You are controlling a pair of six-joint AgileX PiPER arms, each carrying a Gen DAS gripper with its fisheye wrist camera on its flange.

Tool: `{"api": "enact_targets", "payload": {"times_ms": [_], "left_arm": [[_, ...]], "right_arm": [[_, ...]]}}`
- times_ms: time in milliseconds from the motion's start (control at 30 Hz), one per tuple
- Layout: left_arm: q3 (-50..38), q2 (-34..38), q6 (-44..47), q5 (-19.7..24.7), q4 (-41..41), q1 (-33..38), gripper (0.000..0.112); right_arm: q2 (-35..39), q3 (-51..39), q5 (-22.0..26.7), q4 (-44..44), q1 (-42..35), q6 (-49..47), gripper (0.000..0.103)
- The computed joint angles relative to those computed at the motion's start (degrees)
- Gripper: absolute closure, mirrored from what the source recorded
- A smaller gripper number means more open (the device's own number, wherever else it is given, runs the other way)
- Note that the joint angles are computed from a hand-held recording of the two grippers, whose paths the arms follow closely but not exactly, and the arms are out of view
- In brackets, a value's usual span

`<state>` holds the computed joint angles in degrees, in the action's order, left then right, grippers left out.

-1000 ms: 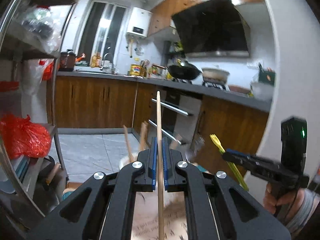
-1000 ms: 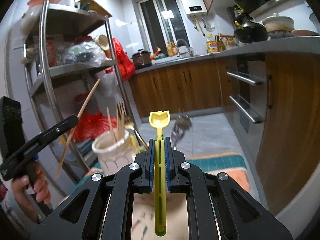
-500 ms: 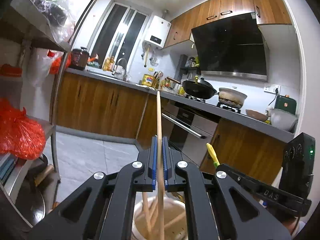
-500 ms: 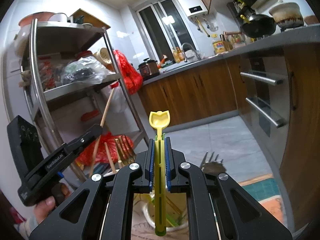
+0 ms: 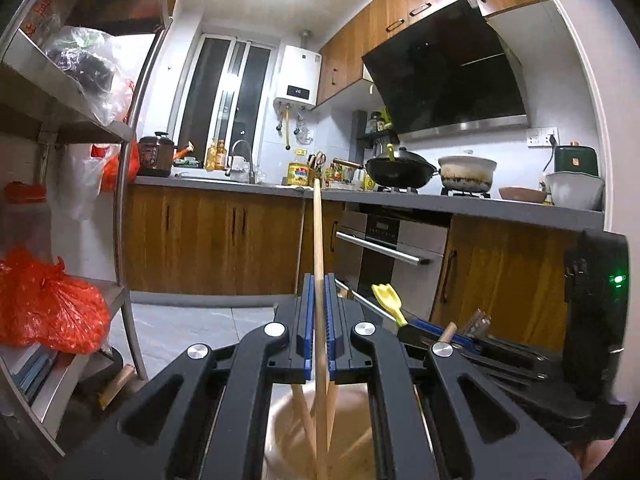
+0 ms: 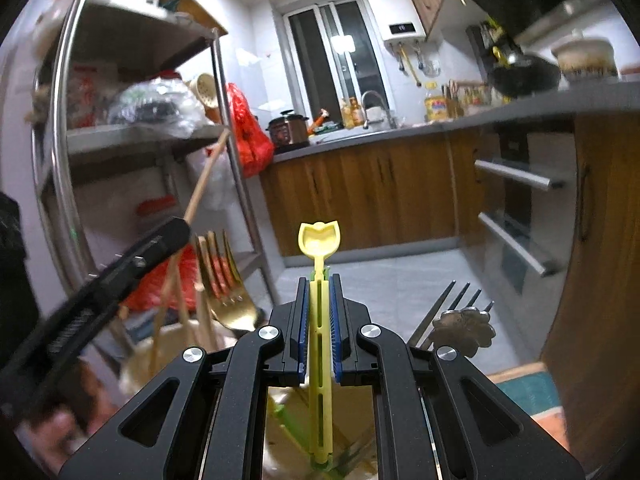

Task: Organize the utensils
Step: 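Carry the chopstick over the tall pot while the right tool carries the yellow utensil to the short pot, then open the left tool to drop the chopstick while the right tool releases the yellow utensil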

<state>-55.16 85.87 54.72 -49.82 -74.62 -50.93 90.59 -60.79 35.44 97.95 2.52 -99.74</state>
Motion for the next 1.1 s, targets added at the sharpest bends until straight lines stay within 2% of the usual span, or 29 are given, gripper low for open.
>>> {"api": "enact_targets", "payload": {"times_ms": [67, 233, 300, 567, 700, 933, 1000, 1100], "left_arm": [[1.2, -0.9, 0.0, 0.7, -1.0, -0.4, 0.108], [3.0, -2.7, 1.6, 0.4, -4.5, -2.2, 0.108], [3.4, -3.3, 2.9, 1.4, -6.8, -2.5, 0.108], [5.3, -4.0, 5.3, -1.1, -11.3, -6.2, 0.107], [4.6, -2.9, 7.3, -2.8, -12.3, -7.0, 0.107], [4.3, -2.7, 7.8, -2.0, -13.0, -6.5, 0.105], [4.6, -3.0, 7.2, -2.0, -12.7, -6.4, 0.098], [4.8, -3.1, 6.8, -2.5, -12.4, -6.8, 0.094]], "right_arm": [[-0.5, 1.1, -2.0, 1.9, 1.0, -3.9, 0.093], [-2.6, 3.6, -2.4, 0.0, 0.2, -4.1, 0.093], [-3.2, 4.5, -1.8, -1.4, -0.7, -2.7, 0.093], [-6.0, 6.9, 0.7, -10.1, -4.2, 4.8, 0.093], [-5.9, 6.0, 0.2, -17.3, -3.8, 11.7, 0.093], [-6.2, 5.7, -0.7, -19.8, -3.2, 13.9, 0.092], [-6.4, 6.0, -0.8, -19.1, -3.2, 13.2, 0.086], [-6.9, 6.3, -0.6, -18.3, -3.6, 12.0, 0.082]]}}
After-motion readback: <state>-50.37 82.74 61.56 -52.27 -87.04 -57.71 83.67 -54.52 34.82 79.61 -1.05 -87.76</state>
